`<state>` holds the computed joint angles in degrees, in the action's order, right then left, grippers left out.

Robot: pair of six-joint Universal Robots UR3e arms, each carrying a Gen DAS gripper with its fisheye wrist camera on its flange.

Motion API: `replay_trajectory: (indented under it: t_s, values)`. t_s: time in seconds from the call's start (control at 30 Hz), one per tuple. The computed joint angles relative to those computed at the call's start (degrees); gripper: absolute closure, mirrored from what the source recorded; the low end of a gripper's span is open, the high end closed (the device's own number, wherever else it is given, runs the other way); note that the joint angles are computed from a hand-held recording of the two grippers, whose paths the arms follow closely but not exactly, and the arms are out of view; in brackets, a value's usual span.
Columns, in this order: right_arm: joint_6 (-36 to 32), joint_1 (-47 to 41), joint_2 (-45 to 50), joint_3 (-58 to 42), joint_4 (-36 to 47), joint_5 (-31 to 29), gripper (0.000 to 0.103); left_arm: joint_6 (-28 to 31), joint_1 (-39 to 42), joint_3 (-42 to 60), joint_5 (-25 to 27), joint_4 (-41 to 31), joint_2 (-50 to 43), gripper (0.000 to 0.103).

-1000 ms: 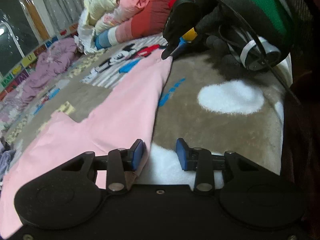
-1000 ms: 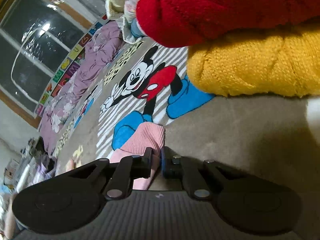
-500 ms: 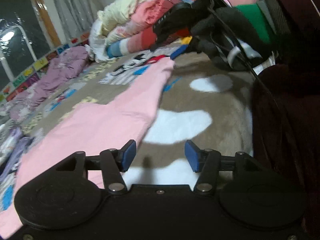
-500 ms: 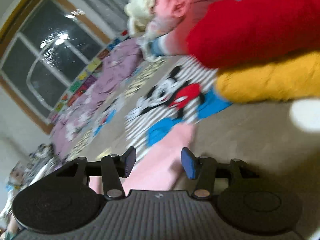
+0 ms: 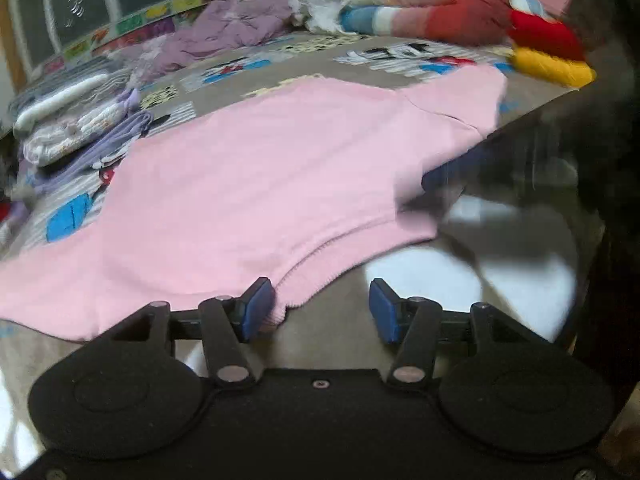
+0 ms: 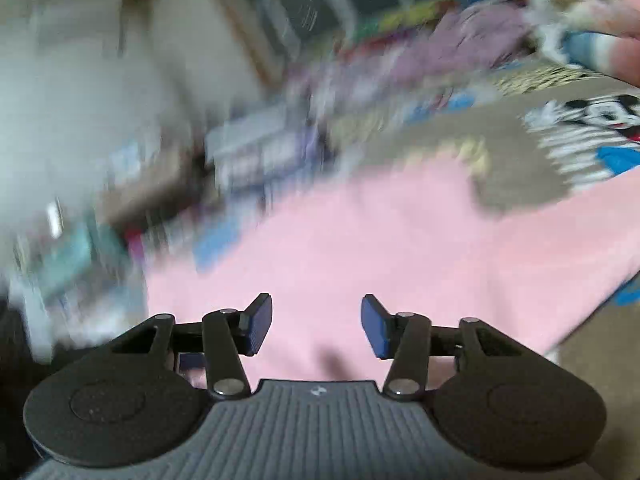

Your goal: Fold clothes

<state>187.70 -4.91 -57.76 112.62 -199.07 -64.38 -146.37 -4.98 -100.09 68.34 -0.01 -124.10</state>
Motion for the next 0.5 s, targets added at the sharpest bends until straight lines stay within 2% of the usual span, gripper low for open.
replay_trajectory:
  t_s: [0.03, 0.07, 0.13, 0.23, 0.33, 0.4, 0.43, 0.47, 0.5]
  values:
    - [-5.5, 3.5, 0.1, -1.1, 4.3, -4.8, 0.054, 0.3, 0.1, -0.4, -0.3, 0.0, 0.6, 0.050]
    - [-10.0, 6.9, -0.2, -0.5, 3.9, -10.1, 0.054, 0.6, 0.1, -0.9, -0.7, -0.1, 1.1, 0.050]
    - [-11.5, 9.7, -1.4, 1.9, 0.6, -15.0, 0.055, 0.9, 1.2, -2.5, -2.3, 1.5, 2.5, 0.050]
    - [-9.7, 9.8, -3.6, 5.9, -6.4, -15.1, 0.056, -1.6, 3.0, -4.1, -4.1, 7.0, 3.1, 0.050]
    - [-10.8, 10.8, -3.8, 6.1, -11.0, -16.2, 0.056, -5.5, 4.5, -4.1, -3.9, 11.2, 2.4, 0.050]
    - [-11.2, 11.9, -2.3, 3.6, -11.7, -17.0, 0.056, -6.3, 4.0, -2.2, -1.6, 8.3, 0.7, 0.050]
    - [-11.4, 12.1, -1.2, 2.2, -11.4, -16.9, 0.056, -5.3, 3.5, -0.4, -0.1, 3.3, -0.1, 0.049]
    - [-11.3, 11.9, -0.1, 0.7, -9.3, -16.0, 0.056, -3.9, 3.4, -0.1, 0.3, 1.8, -1.1, 0.046]
    - [-11.2, 11.8, 0.7, -1.3, -4.1, -15.2, 0.056, -2.9, 3.6, -1.4, -0.3, 4.3, -1.4, 0.046]
